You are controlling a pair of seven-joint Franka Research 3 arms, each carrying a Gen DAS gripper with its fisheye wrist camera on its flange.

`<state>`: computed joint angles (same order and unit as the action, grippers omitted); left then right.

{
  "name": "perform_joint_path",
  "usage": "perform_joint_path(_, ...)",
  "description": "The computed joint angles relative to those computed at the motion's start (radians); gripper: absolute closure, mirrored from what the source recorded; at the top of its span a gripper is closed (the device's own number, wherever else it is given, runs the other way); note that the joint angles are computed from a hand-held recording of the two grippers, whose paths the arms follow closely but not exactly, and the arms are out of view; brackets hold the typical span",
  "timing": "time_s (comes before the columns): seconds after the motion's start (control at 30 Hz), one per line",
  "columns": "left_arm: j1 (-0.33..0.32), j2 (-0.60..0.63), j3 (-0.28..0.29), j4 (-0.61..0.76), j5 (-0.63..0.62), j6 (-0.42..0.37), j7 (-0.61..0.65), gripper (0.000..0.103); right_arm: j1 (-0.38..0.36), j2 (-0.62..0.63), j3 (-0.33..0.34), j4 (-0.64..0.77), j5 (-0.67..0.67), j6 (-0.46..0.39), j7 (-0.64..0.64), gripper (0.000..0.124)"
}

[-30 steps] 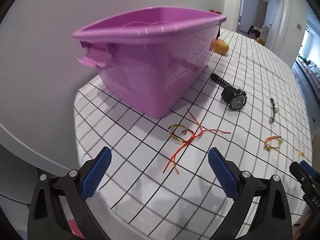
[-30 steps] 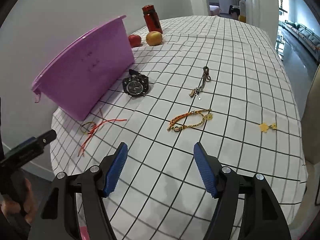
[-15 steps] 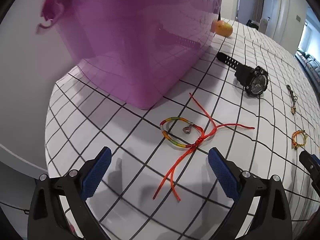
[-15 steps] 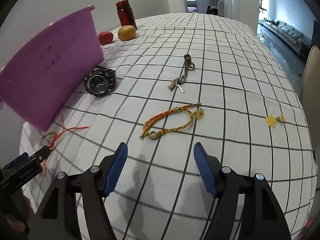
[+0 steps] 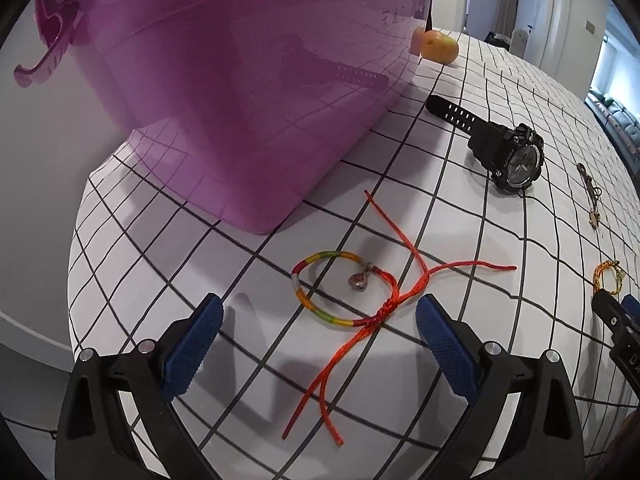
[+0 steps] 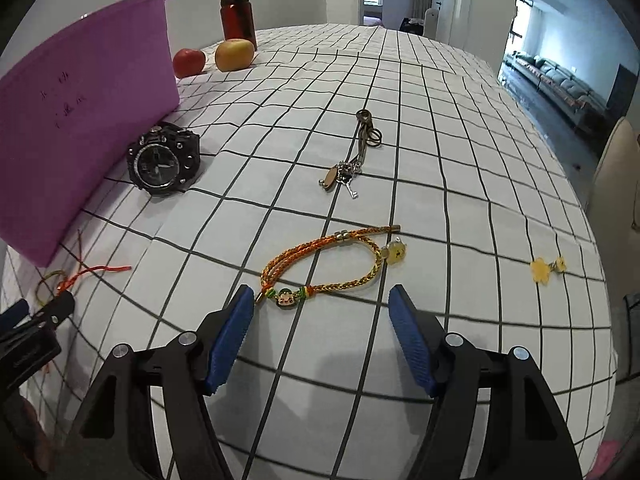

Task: Organize jewelry
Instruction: 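Grasp the red-string rainbow bracelet with left tool while right tool grasps braided orange bracelet, then lift both bracelets and carry them over the pink tub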

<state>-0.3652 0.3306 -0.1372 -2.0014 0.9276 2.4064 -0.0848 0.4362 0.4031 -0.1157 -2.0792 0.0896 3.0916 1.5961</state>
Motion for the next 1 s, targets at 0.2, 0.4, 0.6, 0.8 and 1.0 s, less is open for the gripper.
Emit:
perform_joint_path(0.2, -0.002, 0.018, 0.007, 0.023, 0.003, 0.0, -0.009, 0.006, 0.013, 0.024, -0.015, 0.032, -0.012, -0.004, 0.006, 0.057)
perform_joint_path(0.4, 0.001, 0.014, 0.017, 0.005, 0.036, 0.06, -0.065, 0.014, -0.016, 0.05, 0.017, 0.063, 0.009, 0.015, -0.03, 0.059)
perform_joint_path(0.6, -0.015, 0.02, 0.014, 0.019, 0.069, 0.057, -0.067, 0.043, -0.029, 0.044, 0.041, 0.046, 0.035, 0.049, -0.08, 0.079)
perform_joint_path(0.8, -0.022, 0.021, 0.014, 0.02, 0.082, 0.061, -0.081, 0.071, -0.047, 0.029, 0.068, 0.017, 0.07, 0.074, -0.131, 0.116)
perform_joint_path(1.0, -0.028, 0.01, 0.008, 0.006, 0.092, 0.064, -0.084, 0.097, -0.195, 0.01, 0.236, -0.017, 0.139, 0.096, -0.231, 0.116)
